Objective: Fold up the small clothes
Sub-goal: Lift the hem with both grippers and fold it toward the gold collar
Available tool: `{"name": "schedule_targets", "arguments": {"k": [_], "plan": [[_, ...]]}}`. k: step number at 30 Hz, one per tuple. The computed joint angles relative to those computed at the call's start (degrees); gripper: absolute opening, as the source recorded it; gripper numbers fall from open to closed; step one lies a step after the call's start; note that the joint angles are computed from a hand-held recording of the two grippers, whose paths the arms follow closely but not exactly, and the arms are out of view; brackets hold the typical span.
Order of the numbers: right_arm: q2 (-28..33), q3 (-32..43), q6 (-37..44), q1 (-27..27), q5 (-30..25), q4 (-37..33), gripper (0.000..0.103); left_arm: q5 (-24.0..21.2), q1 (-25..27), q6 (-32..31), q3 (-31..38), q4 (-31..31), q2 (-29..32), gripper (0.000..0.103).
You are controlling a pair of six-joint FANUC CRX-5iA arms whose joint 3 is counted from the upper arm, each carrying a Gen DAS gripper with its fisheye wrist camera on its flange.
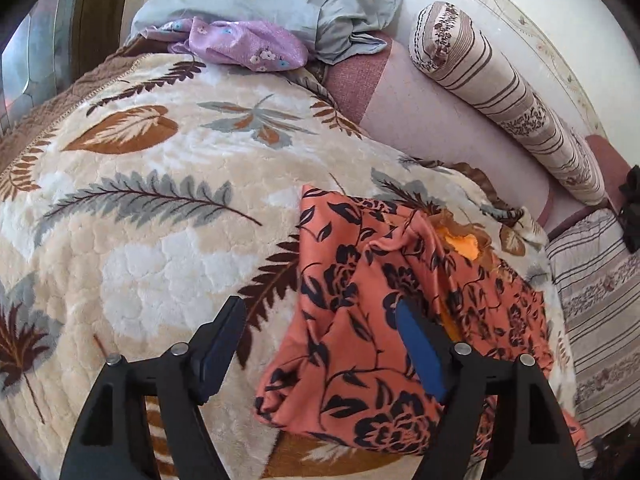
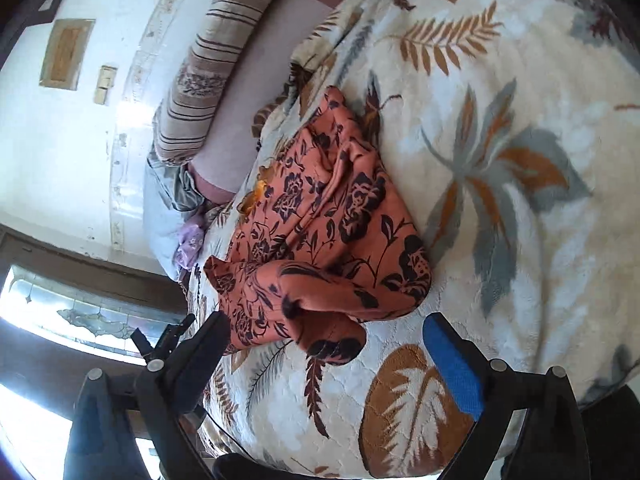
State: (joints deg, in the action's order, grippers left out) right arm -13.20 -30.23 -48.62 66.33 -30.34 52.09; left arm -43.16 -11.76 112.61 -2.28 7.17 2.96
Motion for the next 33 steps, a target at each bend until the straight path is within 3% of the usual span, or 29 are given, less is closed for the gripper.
{"name": "schedule_targets", "arguments": {"k": [8,13,15,16,17,18,19,20,23,27,33], "plan": [[2.5,1.8,2.4,-1.4,0.3,-0.1,0.086,-3.9,-0.1,-1.2,12.2,4.5,10.3,0.08],[3.0,1.9,4.1,-2.2,1.3,-2.3,0.082,-15.9,-1.3,1.7,29.1,4.5,23.3,0.081],[3.3,1.9,4.7,-2.6,1.9,-3.0,0.076,-22.3,-1.4,6.0,36.6,4.0,28.7,0.08],[3.4,2.0,5.1,-2.8,2.0,-3.5,0.073,-24.6,-1.5,7.4,39.2,3.6,30.6,0.07],[3.5,2.3,6.4,-2.8,1.8,-4.9,0.064,-27.9,-1.3,7.1,42.4,4.6,33.2,0.028],[3.8,2.9,8.1,-2.7,1.2,-6.7,0.051,-30.7,-0.9,6.7,44.5,6.3,35.3,0.007],[3.9,3.5,9.6,-2.7,0.6,-8.5,0.044,-31.0,-0.7,7.5,44.3,6.9,35.4,0.009],[4.1,4.2,11.4,-2.6,-0.1,-10.4,0.034,-29.2,-0.8,7.5,42.4,6.4,33.9,0.008],[4.3,5.9,14.8,-2.5,-1.7,-12.4,0.028,-24.1,-1.8,6.7,36.9,1.8,27.7,0.008],[4.2,8.6,17.5,-1.9,-4.1,-9.6,0.026,-14.1,-2.3,6.0,24.9,-1.6,14.9,0.008],[4.0,11.5,18.4,-1.1,-6.8,-3.6,0.025,-4.3,-3.2,7.9,10.6,-8.1,-2.9,0.008]]}}
